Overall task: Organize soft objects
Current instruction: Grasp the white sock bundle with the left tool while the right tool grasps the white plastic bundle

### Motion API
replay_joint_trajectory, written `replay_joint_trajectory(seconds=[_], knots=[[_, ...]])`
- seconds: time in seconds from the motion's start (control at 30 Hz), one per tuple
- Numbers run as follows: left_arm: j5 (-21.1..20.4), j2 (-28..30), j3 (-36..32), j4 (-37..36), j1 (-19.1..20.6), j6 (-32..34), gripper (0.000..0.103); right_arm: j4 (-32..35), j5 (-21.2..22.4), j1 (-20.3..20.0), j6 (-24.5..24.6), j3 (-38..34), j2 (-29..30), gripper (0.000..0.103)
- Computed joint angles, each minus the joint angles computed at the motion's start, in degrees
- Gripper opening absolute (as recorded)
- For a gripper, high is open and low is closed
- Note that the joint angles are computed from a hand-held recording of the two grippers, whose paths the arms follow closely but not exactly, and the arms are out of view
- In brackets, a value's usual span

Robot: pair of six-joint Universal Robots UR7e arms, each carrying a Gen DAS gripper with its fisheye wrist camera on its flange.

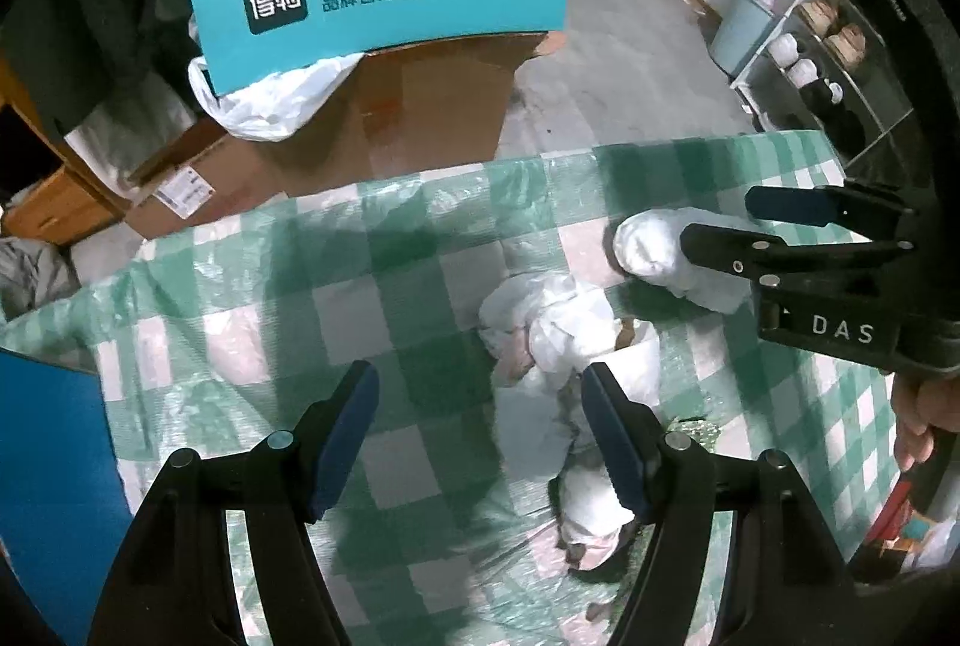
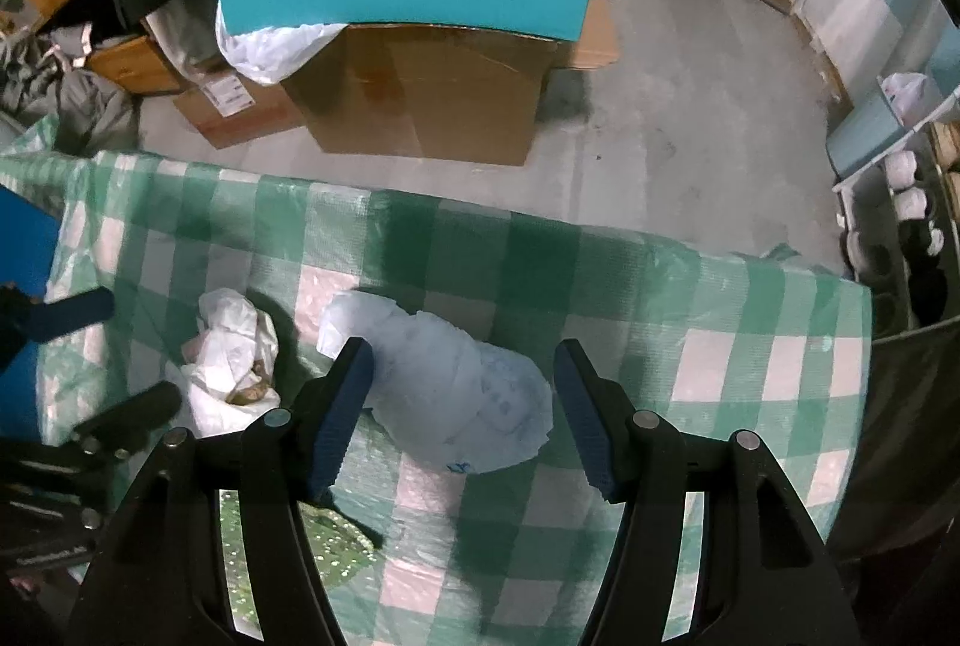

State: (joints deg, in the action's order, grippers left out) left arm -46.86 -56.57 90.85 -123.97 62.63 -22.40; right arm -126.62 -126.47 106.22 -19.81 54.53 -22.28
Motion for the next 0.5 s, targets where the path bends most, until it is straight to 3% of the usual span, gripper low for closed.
replay_joint_trajectory(seconds=[0.5], knots=[[-0.5, 4.75, -3.17, 1.11, 0.45, 2.13, 0.079, 5.11, 2.72, -0.7, 2.53, 1.51, -2.18, 0.062]])
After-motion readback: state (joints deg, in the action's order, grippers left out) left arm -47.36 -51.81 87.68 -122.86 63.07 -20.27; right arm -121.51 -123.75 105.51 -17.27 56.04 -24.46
